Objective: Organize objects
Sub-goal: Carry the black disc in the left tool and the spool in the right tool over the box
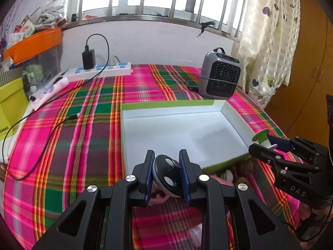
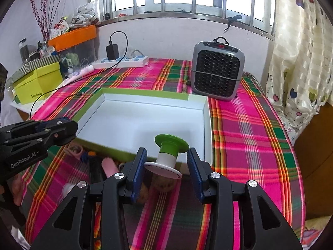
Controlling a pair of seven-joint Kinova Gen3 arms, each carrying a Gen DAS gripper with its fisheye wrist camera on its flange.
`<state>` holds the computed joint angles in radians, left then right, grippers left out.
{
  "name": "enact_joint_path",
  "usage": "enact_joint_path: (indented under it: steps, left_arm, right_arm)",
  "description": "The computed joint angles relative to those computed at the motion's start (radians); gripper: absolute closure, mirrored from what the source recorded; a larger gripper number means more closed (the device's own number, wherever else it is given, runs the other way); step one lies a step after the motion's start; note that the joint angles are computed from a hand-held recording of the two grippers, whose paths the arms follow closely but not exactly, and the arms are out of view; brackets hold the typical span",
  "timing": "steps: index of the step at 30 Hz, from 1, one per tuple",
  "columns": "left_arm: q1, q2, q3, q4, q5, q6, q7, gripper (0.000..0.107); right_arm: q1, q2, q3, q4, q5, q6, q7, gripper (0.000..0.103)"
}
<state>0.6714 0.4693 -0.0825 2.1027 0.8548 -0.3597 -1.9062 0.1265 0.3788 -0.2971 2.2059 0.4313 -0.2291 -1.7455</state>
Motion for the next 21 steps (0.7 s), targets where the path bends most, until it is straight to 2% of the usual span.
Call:
enact_joint_path:
  steps: [2,4,8,12,15,19,21]
  left_arm:
    - [-0.02,0.004,0.01,-0.012,-0.027,0.008,0.005,0.086]
    - [-0.004,0.016,-0.024,-0.041,-0.007,0.041,-0.022,0.086]
    - [-0.027,0.041,-0.043,-0.094,-0.045,0.107,-0.003,0.086]
    - [0.021,0.086,-0.143,-0.164,-0.048,0.188,0.0,0.086]
    - [0.004,0.107,-0.152,-0.201,-0.091,0.231,0.032,0.086]
    - [0.039,0.147,-0.239,-0.266,-0.113,0.322,0.071,0.086]
    - [0.043,0.155,-0.246,-0.277,-0.142,0.324,0.089,0.086]
  right_arm:
    - [0.009,0.009,-0.011,-0.015,0.008,0.009,-0.007,0.062]
    - [0.014,0.026,-0.025,-0.042,0.013,0.036,-0.011,0.062]
    - [0.052,0.06,-0.079,-0.095,0.016,0.079,0.001,0.062]
    - [0.077,0.103,-0.123,-0.161,-0.006,0.133,0.039,0.062]
    - [0.086,0.134,-0.148,-0.213,-0.034,0.177,0.076,0.062]
    - [0.084,0.173,-0.166,-0.283,-0.076,0.242,0.127,0.062]
    - [0.075,0.188,-0.163,-0.31,-0.098,0.265,0.152,0.062]
